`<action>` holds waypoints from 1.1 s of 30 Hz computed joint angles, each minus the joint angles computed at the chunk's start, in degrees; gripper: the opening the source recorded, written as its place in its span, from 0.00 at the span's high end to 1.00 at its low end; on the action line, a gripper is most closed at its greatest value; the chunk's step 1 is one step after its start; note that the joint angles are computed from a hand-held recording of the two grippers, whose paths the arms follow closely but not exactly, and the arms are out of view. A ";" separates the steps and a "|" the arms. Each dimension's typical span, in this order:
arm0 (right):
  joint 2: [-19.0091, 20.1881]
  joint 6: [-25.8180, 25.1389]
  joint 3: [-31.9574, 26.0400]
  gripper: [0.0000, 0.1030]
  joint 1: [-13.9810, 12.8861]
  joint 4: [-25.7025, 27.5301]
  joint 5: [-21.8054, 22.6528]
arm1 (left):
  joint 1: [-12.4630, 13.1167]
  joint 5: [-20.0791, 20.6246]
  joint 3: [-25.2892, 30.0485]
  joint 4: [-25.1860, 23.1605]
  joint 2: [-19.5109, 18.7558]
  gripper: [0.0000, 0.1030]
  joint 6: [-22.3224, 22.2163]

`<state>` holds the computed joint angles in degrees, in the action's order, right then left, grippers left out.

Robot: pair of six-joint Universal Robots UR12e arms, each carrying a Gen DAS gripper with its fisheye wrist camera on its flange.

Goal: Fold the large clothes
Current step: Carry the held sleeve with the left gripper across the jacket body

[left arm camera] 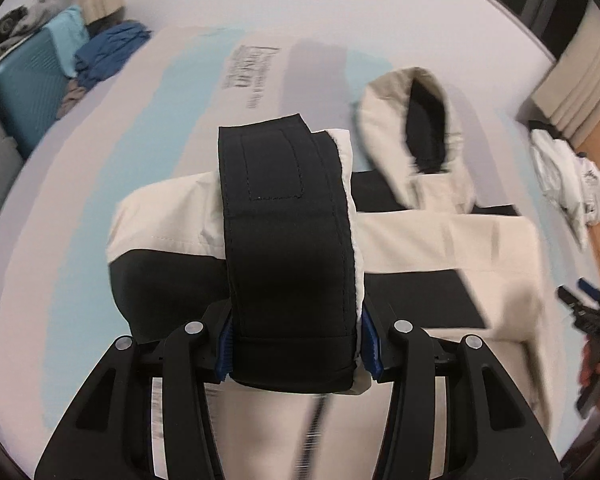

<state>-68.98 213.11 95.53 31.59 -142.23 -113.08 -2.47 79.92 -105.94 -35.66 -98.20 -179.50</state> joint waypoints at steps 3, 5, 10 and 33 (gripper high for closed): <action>-1.29 0.24 1.96 0.07 -1.16 -1.67 0.37 | -3.07 -0.81 1.79 -0.51 -1.03 0.54 -0.54; -2.10 0.55 3.20 0.07 -1.97 -2.34 0.86 | -5.22 -1.32 3.26 -1.21 -2.08 0.54 -1.22; -3.99 1.02 6.40 0.07 -4.08 -3.82 1.91 | -10.15 -1.49 6.66 -1.90 -5.13 0.54 -3.74; -8.66 0.69 14.65 0.07 -9.74 -6.64 5.22 | -24.07 4.89 15.85 -3.36 -16.67 0.54 -8.19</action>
